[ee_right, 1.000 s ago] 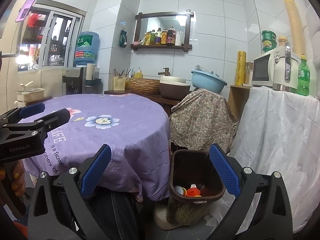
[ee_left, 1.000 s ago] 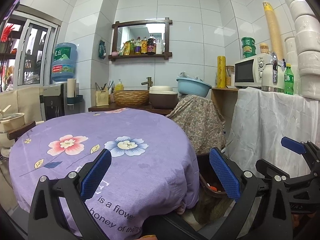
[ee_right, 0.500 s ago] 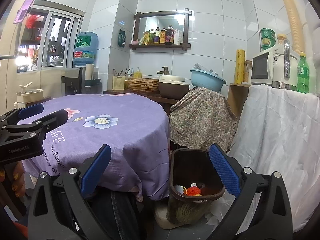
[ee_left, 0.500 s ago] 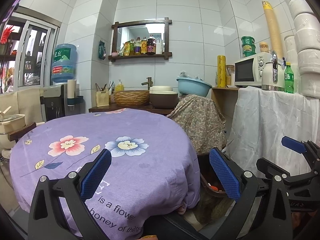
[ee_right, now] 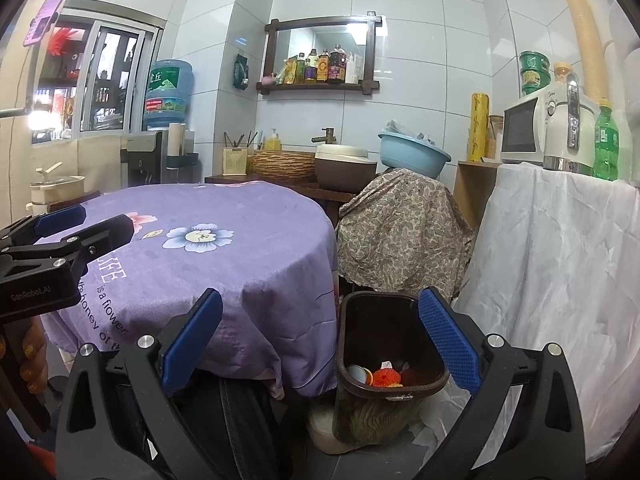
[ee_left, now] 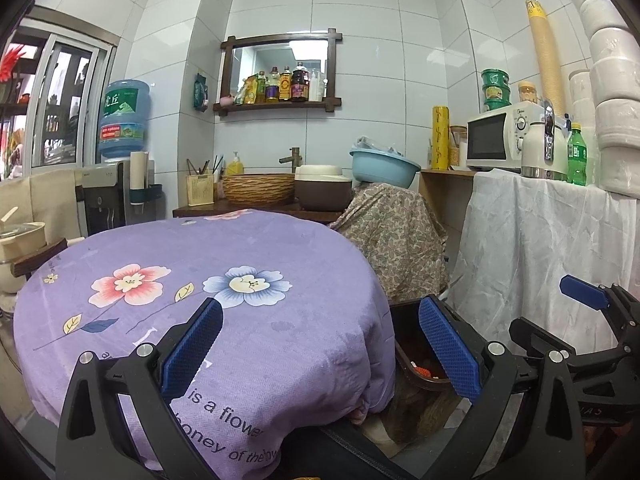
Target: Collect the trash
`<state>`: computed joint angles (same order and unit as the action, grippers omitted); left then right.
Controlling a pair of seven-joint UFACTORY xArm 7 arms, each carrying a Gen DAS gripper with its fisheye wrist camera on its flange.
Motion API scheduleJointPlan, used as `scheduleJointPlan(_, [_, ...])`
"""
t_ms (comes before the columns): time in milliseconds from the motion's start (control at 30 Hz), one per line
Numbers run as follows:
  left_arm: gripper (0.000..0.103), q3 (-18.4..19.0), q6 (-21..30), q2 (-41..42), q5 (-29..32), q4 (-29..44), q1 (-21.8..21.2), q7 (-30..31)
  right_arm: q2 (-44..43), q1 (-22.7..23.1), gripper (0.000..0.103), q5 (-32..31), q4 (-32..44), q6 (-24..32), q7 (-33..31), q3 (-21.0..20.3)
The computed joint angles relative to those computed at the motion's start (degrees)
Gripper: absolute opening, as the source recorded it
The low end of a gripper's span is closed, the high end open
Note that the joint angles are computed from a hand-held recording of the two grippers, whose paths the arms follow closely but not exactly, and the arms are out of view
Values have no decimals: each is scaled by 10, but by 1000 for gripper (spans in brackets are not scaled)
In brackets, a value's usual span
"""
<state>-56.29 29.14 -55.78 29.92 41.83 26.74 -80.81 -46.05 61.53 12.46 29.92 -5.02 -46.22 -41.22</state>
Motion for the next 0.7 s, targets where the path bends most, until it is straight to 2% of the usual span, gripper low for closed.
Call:
scheduleJointPlan(300, [97,9,-18,1,4,-9,-4,-2,1,0,97,-1,1,1,2,-2])
scheduleJointPlan(700, [97,20,2,27,2,-6,-14,-1,11,-4,97,7,5,7,12,0])
